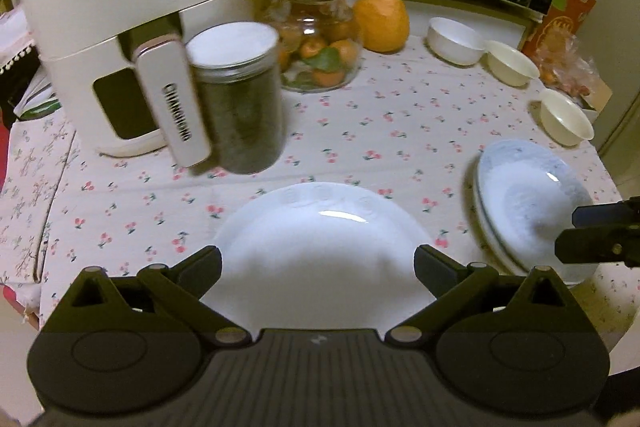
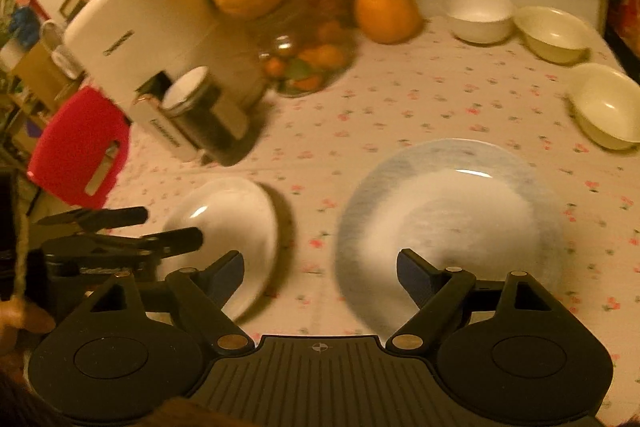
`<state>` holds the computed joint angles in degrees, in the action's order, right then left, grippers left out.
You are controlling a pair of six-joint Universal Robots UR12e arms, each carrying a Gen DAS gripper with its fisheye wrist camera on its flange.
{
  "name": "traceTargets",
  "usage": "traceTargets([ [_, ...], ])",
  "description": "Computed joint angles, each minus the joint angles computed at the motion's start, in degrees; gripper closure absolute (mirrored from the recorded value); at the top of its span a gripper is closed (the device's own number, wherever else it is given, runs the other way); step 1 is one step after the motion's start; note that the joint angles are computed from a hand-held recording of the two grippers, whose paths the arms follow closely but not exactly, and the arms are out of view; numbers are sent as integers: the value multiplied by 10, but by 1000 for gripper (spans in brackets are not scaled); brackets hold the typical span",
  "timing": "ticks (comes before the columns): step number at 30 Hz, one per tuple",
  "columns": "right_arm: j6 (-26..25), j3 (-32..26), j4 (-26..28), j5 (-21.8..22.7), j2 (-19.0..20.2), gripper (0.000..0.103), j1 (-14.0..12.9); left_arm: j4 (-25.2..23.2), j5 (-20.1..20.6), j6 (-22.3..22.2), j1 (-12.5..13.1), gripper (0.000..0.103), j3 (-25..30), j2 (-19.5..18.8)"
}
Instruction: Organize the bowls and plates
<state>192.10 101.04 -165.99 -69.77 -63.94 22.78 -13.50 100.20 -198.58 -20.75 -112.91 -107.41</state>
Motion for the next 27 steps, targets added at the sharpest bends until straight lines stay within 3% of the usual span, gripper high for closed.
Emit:
traceTargets([
  [8,-1,5,-41,62,21,18,13,35,-33,-2,30,2,-33,4],
  [12,4,2,-28,73,32,18,18,43,-61,-11,45,8,-45,5],
  [18,14,-3,-29,83,46,18,24,52,-86,-31,58,23,-54,3],
  [20,12,-7,-28,90,50,18,26,54,-84,-36,59,33,-55,2],
  [27,27,-17,-39,68,62,18,36,48,-81,-46,65,52,-56,-2],
])
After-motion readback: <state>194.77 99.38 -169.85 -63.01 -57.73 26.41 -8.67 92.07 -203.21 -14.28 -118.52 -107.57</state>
